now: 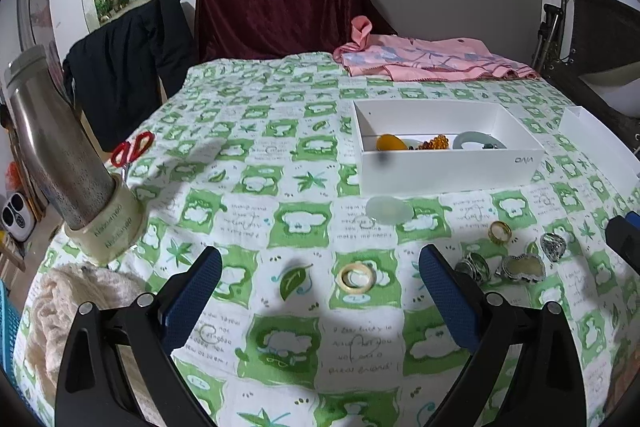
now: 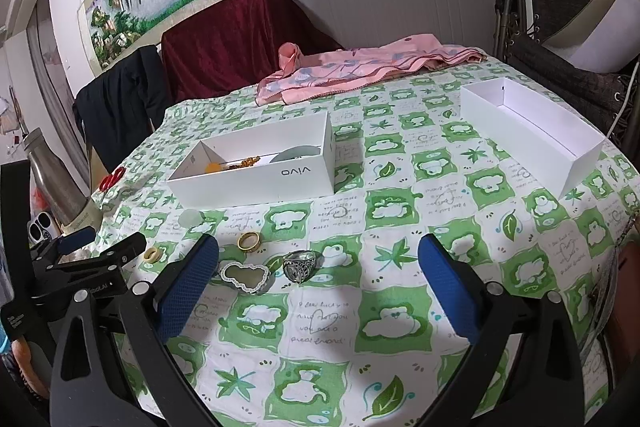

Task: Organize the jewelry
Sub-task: 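Move both tools over the remaining rings and pendants on the cloth, then grasp a silver ring with the left tool while the right tool grasps another silver ring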

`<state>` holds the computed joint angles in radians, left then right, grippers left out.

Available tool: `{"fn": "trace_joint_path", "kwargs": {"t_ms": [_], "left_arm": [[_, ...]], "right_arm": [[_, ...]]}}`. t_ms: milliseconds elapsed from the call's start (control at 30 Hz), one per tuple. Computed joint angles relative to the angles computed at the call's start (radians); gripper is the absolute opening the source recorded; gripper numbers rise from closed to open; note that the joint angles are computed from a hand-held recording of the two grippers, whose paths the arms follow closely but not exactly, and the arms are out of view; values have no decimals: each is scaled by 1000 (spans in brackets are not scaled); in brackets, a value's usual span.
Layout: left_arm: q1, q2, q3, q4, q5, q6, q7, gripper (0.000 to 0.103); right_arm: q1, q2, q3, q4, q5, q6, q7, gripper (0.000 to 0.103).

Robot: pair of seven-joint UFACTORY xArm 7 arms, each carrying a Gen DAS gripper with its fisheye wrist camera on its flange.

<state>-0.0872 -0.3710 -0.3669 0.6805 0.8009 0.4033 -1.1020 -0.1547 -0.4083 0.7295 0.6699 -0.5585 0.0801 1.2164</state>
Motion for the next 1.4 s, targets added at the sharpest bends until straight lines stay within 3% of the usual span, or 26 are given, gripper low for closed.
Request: {"fn": "trace_joint_path", "kwargs": {"t_ms": [267, 467, 567, 767, 833, 900, 1067, 1233, 1300, 1400], "left_arm": [[-63, 30, 65, -15, -147, -99, 175, 96], [-119, 80, 84, 2, -275, -146, 368, 85], [-110, 101, 59, 17, -271, -130, 389, 80], [-139, 126, 80, 29, -330, -157, 468, 80], [-148, 149, 76, 48, -331, -155, 495, 74], [-162, 184, 77, 77, -334, -132, 528, 55], [-247, 215, 151, 84, -520, -130, 712, 29], [-245, 189, 163, 53, -599, -162, 743, 28], [-235, 174, 161, 41, -612, -173, 735, 28], [-216, 150, 160, 24, -624, -191, 716, 28]], "right_arm": [[32, 20, -24, 11, -11, 18, -10, 95], [49, 27, -39, 16, -35, 22, -2, 95], [55, 28, -47, 16, -40, 20, 7, 95], [70, 34, -61, 17, -49, 21, 7, 95], [75, 37, -65, 18, -51, 21, 7, 95], [79, 40, -71, 17, -52, 19, 9, 95], [84, 40, -78, 15, -55, 15, 9, 95], [98, 52, -88, 18, -50, 15, 0, 95], [116, 69, -102, 27, -47, 24, -17, 88], [224, 138, -187, 63, -4, 73, -108, 70]]}}
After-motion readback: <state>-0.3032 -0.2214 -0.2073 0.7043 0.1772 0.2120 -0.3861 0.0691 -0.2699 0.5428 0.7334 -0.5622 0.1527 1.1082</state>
